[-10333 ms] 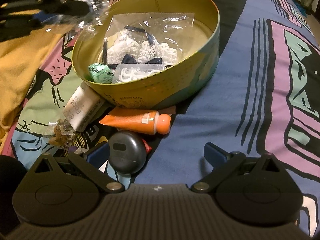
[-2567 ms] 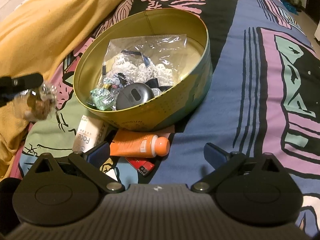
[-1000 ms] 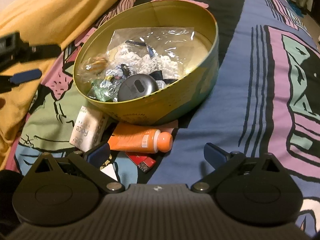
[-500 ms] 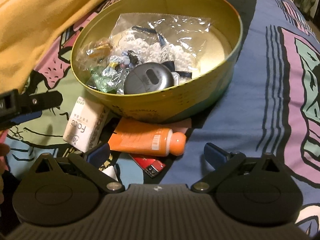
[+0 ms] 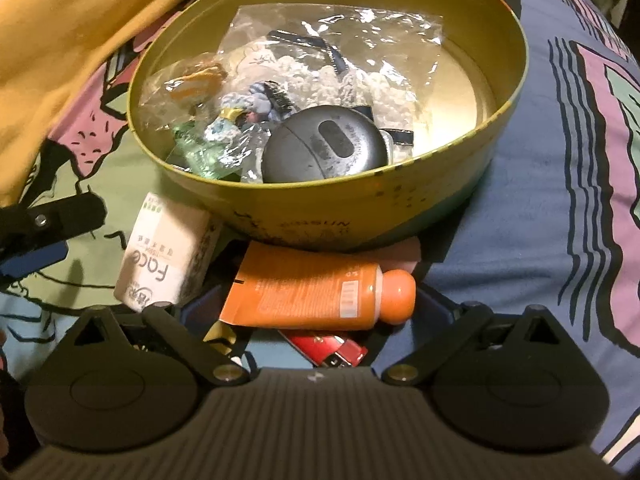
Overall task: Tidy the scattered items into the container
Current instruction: 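Move the right tool to the orange tube while the left tool approaches the white Face box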
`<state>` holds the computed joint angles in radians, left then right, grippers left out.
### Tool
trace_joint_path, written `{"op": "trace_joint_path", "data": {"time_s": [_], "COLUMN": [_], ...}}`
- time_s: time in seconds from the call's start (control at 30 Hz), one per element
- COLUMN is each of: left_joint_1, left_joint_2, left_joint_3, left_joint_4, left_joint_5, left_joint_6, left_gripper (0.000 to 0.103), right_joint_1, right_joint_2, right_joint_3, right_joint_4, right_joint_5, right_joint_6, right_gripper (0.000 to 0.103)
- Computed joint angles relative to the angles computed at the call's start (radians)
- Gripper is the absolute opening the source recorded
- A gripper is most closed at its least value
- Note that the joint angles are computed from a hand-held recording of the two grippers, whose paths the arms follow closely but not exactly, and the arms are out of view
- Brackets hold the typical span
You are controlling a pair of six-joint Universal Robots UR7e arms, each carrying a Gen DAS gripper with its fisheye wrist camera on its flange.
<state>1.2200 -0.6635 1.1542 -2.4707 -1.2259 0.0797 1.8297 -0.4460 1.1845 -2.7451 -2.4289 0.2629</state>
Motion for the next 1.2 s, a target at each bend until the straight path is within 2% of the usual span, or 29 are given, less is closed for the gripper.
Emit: {"op": "trace_joint_path", "data": {"time_s": [0.43,0.47,0.5,0.53,0.63,0.67,0.7,0.73,0.77,0.83,0.9,1.0,1.13,1.2], "left_joint_1": [-0.011,-0.011,-0.011,-0.011,-0.010,-0.009,-0.007,-0.005,-0.004,-0.002,-0.002,-0.002,-0.002,-0.002], "left_joint_2": [-0.006,-0.007,-0.008,-0.009,-0.010,-0.010,-0.010,-0.011,-0.011,-0.011,-0.008,-0.009,-0.009,-0.006], "left_joint_3": [0.032,0.033,0.034,0.035,0.036,0.034,0.031,0.029,0.027,0.024,0.020,0.019,0.021,0.018], "left_joint_4": [-0.023,-0.020,-0.019,-0.017,-0.016,-0.014,-0.011,-0.010,-0.008,-0.006,-0.001,0.003,0.002,0.005], "left_joint_5": [0.005,0.001,-0.002,-0.005,-0.009,-0.013,-0.017,-0.021,-0.023,-0.028,-0.027,-0.032,-0.035,-0.035], "left_joint_6": [0.077,0.078,0.080,0.082,0.087,0.081,0.074,0.067,0.061,0.052,0.048,0.047,0.048,0.052], "left_gripper": [0.090,0.090,0.090,0.090,0.090,0.090,0.090,0.090,0.090,0.090,0.090,0.090,0.090,0.090], "right_joint_1": [0.025,0.027,0.026,0.020,0.007,0.003,-0.001,-0.002,0.002,0.014,0.021,0.025,0.040,0.043], "right_joint_2": [-0.083,-0.092,-0.104,-0.119,-0.150,-0.155,-0.156,-0.158,-0.160,-0.144,-0.124,-0.099,-0.050,-0.020], "right_joint_3": [0.126,0.136,0.145,0.162,0.193,0.196,0.196,0.199,0.212,0.199,0.174,0.135,0.085,0.045], "right_joint_4": [-0.072,-0.071,-0.063,-0.078,-0.077,-0.070,-0.071,-0.080,-0.105,-0.115,-0.077,0.006,0.037,0.061], "right_joint_5": [-0.007,-0.015,-0.008,0.021,0.072,0.083,0.096,0.101,0.085,0.035,-0.002,-0.009,-0.053,-0.076], "right_joint_6": [0.050,0.057,0.072,0.084,0.133,0.144,0.156,0.171,0.172,0.128,0.101,0.064,-0.025,-0.030], "right_gripper": [0.096,0.076,0.064,0.061,0.061,0.066,0.079,0.089,0.102,0.103,0.103,0.103,0.103,0.103]}}
